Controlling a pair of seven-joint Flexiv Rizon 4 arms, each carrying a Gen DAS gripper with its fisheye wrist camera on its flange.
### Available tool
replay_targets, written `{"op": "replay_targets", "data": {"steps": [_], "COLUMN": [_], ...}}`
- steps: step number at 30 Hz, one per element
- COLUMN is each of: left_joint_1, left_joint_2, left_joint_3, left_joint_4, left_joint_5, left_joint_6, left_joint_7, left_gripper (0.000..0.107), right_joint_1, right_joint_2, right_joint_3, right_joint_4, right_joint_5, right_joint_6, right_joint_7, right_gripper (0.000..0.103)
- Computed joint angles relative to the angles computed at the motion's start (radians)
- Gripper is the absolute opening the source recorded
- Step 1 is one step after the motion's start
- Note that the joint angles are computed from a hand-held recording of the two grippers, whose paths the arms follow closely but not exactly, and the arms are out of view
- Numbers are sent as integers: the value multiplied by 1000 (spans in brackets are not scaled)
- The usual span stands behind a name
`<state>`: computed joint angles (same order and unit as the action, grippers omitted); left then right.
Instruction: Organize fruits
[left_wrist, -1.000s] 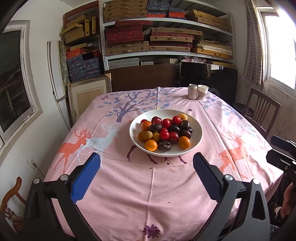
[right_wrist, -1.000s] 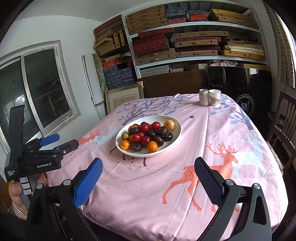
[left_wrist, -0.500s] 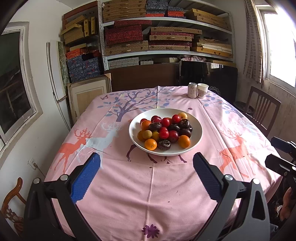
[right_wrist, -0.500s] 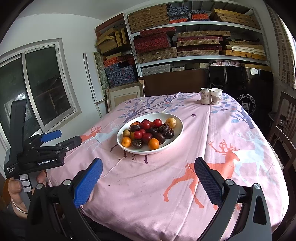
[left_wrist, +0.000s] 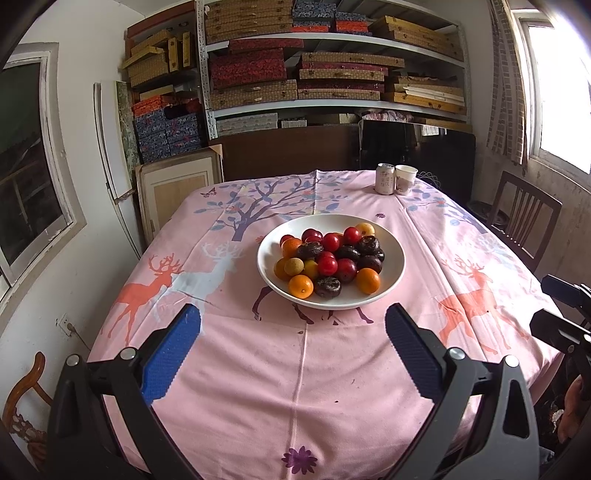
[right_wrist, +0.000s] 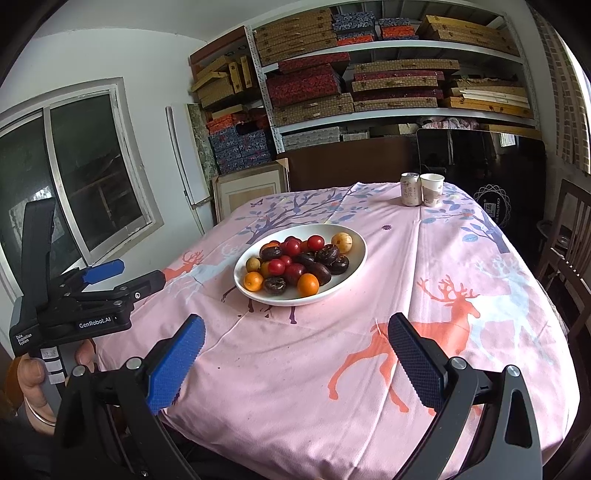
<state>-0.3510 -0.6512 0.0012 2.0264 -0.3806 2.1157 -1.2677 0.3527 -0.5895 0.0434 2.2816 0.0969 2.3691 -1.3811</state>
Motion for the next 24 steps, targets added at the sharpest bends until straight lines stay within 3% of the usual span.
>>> {"op": "replay_targets", "data": {"steps": [24], "left_joint_1": [-7], "left_joint_2": [-10], "left_joint_3": [14], "left_joint_4": [-4], "left_joint_5": [-18], "left_joint_6": [3], "left_joint_7": [-7], "left_gripper": [98], "right_joint_1": [3], "right_joint_2": [-1], "right_joint_3": [-1], "right_joint_4": [0], "right_joint_5": [9], "right_joint_6": [0], "right_joint_7": [-4], "right_gripper": [100]}}
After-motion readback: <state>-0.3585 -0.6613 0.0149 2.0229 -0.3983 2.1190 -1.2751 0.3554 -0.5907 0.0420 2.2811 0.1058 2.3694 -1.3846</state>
